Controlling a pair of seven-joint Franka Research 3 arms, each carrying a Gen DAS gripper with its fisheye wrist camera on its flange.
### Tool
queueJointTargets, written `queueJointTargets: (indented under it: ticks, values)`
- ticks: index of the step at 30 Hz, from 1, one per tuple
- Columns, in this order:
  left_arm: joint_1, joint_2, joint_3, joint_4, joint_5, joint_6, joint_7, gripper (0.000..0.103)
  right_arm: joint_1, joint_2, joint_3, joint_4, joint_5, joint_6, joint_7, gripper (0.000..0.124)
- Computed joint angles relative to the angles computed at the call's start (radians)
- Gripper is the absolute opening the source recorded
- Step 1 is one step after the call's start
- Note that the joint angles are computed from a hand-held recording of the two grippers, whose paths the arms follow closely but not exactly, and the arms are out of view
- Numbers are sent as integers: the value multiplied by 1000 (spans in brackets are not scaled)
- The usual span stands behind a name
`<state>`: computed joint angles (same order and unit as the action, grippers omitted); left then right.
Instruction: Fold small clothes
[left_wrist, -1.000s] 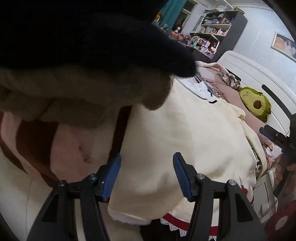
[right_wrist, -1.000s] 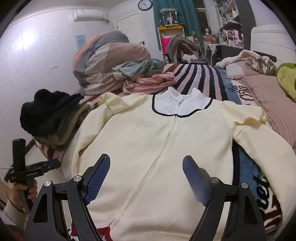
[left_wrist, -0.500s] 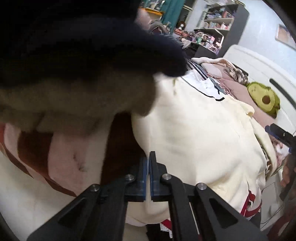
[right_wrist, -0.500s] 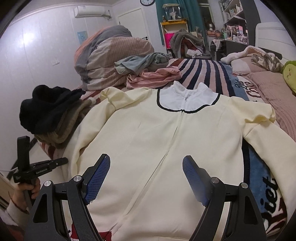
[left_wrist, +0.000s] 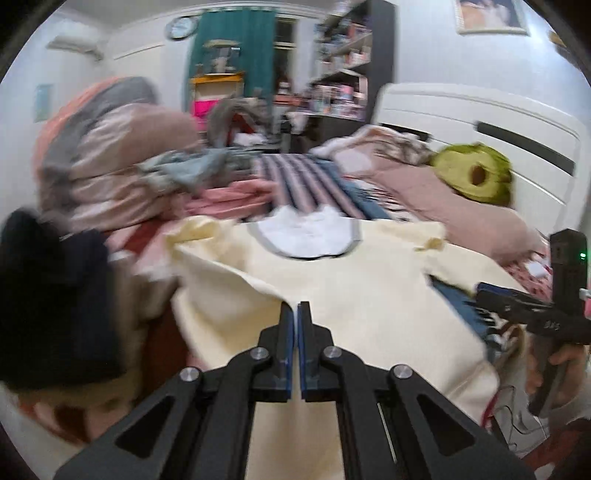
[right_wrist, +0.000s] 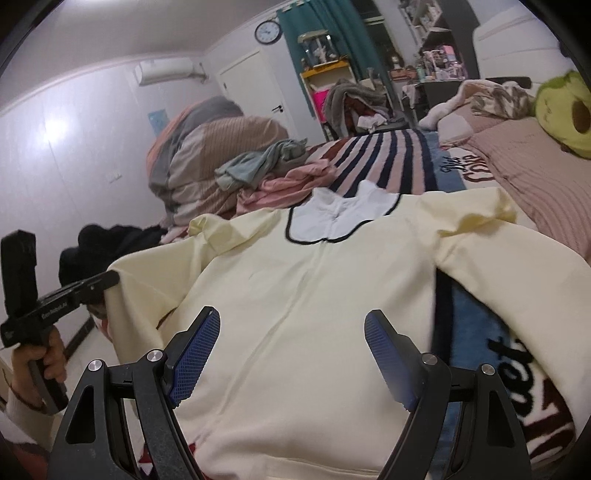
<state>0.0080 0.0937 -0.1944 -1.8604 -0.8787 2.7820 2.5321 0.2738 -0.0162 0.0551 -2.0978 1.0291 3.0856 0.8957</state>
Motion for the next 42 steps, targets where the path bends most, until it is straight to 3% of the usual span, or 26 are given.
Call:
queueJointTargets:
  ticks: [5,11,14,16,17,18,20,26,28,34,38,42]
  values:
    - [-42,75,-47,69,54,-100,-61,0,-9,-33,-25,-29,134,-1,-107,78]
    - [-49,138,-85,105,136,-238,-97,1,-30,-60,-36,-83,-27,13,47,78]
    - [-33,117,-89,83,135,-269,-67,10,-25,-68,-39,-102,-85,26,107,79]
    - [-19,96,-87,72,92,-285,-38,30,-7,-67,-47,-103,-68,28,98,82]
    - [-11,81,-81,61,62,-290,-17,35,4,-66,-55,-101,-37,23,70,83]
    - [2,55,-70,41,24,-290,5,40,11,-60,-59,-94,-13,12,50,83]
    - [-2,24,-43,16,6,-254,-6,40,15,-49,-60,-79,25,-26,9,83]
    - [-9,-31,19,-62,33,-100,-73,46,-11,2,-31,9,13,-240,-39,83]
    - [-2,-43,35,-81,29,-74,-75,49,-10,22,-12,34,-40,-273,-32,83]
    - [23,-51,68,-93,33,-44,-54,50,5,68,31,87,-28,-315,-97,83]
    - [37,-62,74,-103,-32,-32,-11,52,17,141,52,164,-114,-349,-100,83]
    - [34,-75,81,-127,-91,-16,14,53,22,245,54,287,-321,-421,-65,83]
